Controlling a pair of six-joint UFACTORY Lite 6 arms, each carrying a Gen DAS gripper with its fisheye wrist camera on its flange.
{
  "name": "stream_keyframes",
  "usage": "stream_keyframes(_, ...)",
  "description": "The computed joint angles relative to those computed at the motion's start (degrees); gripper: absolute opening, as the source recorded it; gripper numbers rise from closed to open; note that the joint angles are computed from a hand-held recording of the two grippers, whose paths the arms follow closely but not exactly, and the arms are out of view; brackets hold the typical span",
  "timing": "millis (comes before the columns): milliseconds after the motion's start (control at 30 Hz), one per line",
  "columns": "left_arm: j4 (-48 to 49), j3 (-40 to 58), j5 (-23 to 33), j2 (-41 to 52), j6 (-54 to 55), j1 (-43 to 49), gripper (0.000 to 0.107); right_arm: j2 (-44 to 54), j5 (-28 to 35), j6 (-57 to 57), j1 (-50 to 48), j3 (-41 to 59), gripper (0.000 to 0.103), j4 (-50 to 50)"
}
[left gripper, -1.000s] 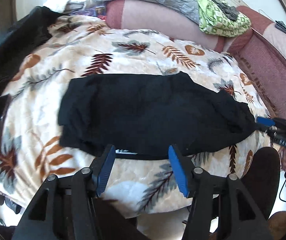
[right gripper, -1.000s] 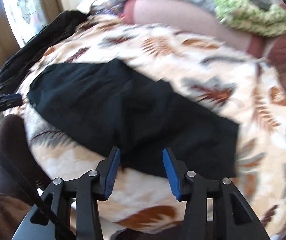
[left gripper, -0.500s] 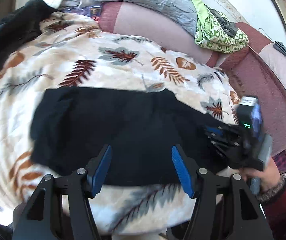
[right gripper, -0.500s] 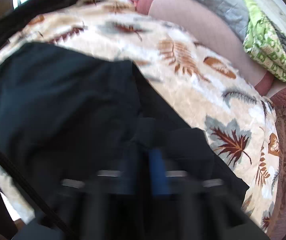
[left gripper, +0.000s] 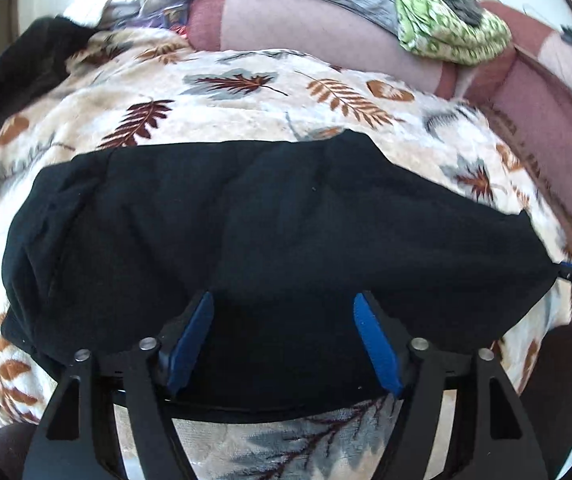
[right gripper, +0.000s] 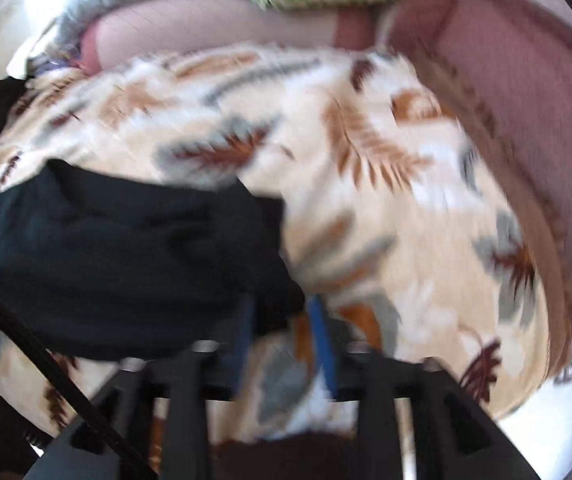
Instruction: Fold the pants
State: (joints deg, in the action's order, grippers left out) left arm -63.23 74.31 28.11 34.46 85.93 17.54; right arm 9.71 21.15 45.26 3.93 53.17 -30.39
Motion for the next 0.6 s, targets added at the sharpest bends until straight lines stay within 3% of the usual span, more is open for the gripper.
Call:
stream_keyframes(133, -2.1, -1.1, -2.5, -0.4, 3.2, -1.1, 0.075, -1.6, 2.8, 11.3, 2.3, -0.2, 0.060, -9.1)
stream_keyframes(233, -6.2, -3.2, -4.3, -1.3, 8.3, -1.7, 0.077, -1.3, 9.1, 24.1, 4.9, 2.0, 0.061, -20.3)
stream_keyframes(300, -9.6, -4.4, -5.0, -1.7, 12.3, -1.8, 0.078, -3.9, 11.6, 27.7, 3.9, 2.3, 0.065, -22.4)
stream_keyframes(367, -11.6, -5.0, -5.2, -1.8, 14.5, -1.9, 0.081, -5.9, 8.5, 21.8, 0.1, 3.5, 0.068, -17.5)
stream_keyframes(433, -12.6, -5.3, -5.6, -2.0, 15.5, -2.2, 0.081, -4.0, -1.8, 9.8, -3.6, 5.0, 0.067, -6.3)
stream_keyframes(500, -13.1, -5.5, -5.9, -2.1, 15.7, -2.3, 0.081, 2.2, -8.8, -2.2, -3.7, 8.5, 0.054, 4.4)
stream_keyframes(533, -13.2, -5.6, -5.9, -2.2, 15.6, -2.3, 0.081, 6.2, -8.9, -8.1, -3.2, 11.8, 0.050, 8.3)
stream_keyframes(600, -12.8, -5.7, -5.9, -2.3, 15.1, -2.3, 0.081, 16.4, -3.5, -16.6, -2.1, 22.0, 0.048, 12.5)
